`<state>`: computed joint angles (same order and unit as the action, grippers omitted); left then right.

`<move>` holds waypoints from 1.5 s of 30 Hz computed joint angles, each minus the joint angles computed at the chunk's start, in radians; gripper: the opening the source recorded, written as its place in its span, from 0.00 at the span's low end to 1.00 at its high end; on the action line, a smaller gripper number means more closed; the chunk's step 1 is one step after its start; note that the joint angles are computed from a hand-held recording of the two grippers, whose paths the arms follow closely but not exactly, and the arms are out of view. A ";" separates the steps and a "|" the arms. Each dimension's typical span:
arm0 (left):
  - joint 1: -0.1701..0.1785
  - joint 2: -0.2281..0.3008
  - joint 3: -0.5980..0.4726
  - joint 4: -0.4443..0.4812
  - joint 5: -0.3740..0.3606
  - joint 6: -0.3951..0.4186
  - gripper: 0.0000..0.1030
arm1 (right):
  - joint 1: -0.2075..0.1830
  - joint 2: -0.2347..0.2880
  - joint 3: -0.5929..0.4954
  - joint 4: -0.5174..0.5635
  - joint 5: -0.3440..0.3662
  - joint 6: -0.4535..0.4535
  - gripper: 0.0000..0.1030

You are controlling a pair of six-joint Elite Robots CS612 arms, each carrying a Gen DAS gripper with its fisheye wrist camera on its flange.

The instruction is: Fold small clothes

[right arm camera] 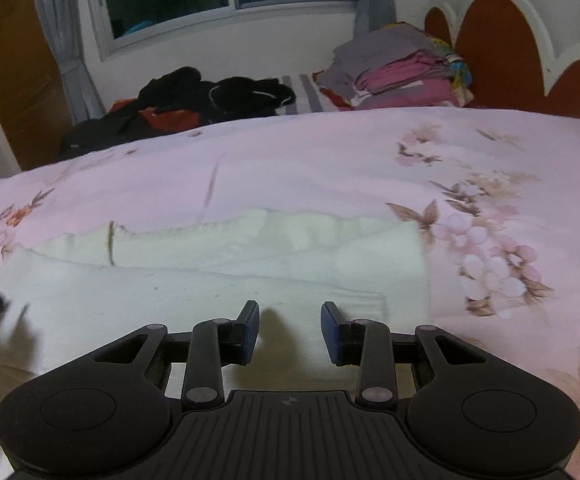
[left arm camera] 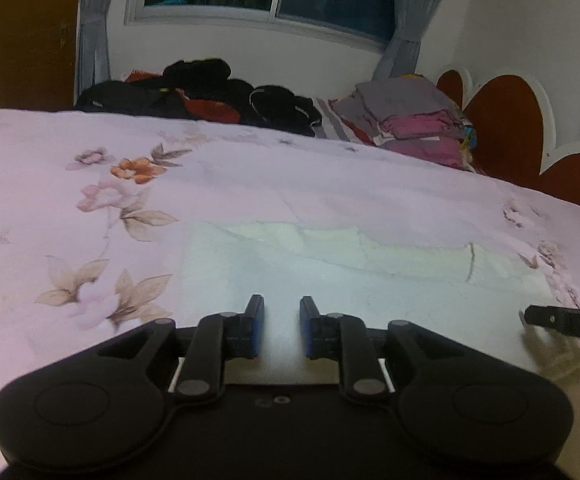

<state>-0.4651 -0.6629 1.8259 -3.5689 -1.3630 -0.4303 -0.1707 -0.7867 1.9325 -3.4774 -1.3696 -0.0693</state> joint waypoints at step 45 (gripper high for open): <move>-0.003 -0.009 0.030 0.057 0.016 -0.006 0.30 | -0.015 0.007 0.019 0.013 -0.016 -0.037 0.35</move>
